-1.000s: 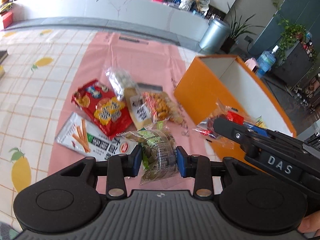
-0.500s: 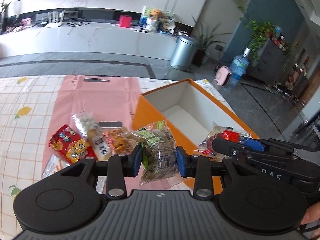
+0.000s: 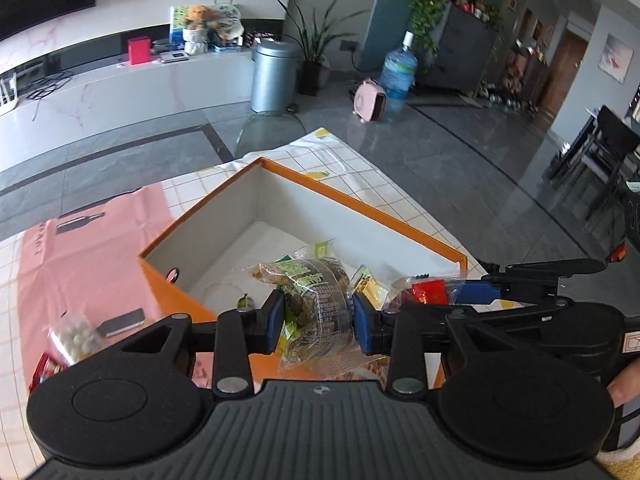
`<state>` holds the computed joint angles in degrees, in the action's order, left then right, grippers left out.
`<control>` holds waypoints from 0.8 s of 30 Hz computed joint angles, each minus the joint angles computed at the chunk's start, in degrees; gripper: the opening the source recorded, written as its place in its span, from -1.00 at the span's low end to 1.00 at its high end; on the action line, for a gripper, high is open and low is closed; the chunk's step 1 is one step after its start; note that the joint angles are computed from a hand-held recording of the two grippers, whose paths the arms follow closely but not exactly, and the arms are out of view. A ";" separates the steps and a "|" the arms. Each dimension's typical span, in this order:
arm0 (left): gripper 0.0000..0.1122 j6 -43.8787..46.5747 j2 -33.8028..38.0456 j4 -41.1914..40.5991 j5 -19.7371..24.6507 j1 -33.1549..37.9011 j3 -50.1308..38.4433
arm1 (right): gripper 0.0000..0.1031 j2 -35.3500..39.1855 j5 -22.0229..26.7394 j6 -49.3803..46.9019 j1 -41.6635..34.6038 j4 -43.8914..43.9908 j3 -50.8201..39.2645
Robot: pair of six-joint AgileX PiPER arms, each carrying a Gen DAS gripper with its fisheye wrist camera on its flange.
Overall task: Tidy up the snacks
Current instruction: 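Carry the nut bag and candy bag over the orange box and lower them inside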
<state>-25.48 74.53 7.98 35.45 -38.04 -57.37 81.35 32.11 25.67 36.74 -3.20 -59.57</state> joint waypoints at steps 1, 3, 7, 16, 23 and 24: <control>-0.28 2.10 1.95 -1.02 -0.01 0.47 -1.28 | -0.27 0.88 0.06 -3.91 -1.50 3.13 -0.45; -0.28 5.52 5.82 -2.40 0.14 1.32 -3.54 | -0.27 3.16 0.08 -9.57 -3.67 7.01 -1.73; -0.28 6.56 12.64 -0.38 1.43 2.32 -7.23 | -0.27 9.17 -0.18 -16.24 -6.06 9.88 -5.12; -0.28 13.89 24.70 3.91 10.20 6.39 -17.34 | -0.26 22.41 1.19 -26.79 -9.02 16.14 -15.08; -0.28 17.06 32.01 9.01 16.59 6.30 -24.14 | -0.26 31.76 6.54 -28.53 -8.76 17.42 -24.88; -0.28 17.18 32.68 9.80 16.97 5.99 -24.43 | -0.26 33.32 8.04 -28.14 -8.82 17.28 -26.80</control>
<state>-8.30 107.21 17.78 52.42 -32.05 -81.81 114.67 40.15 -2.47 27.92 14.07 -86.38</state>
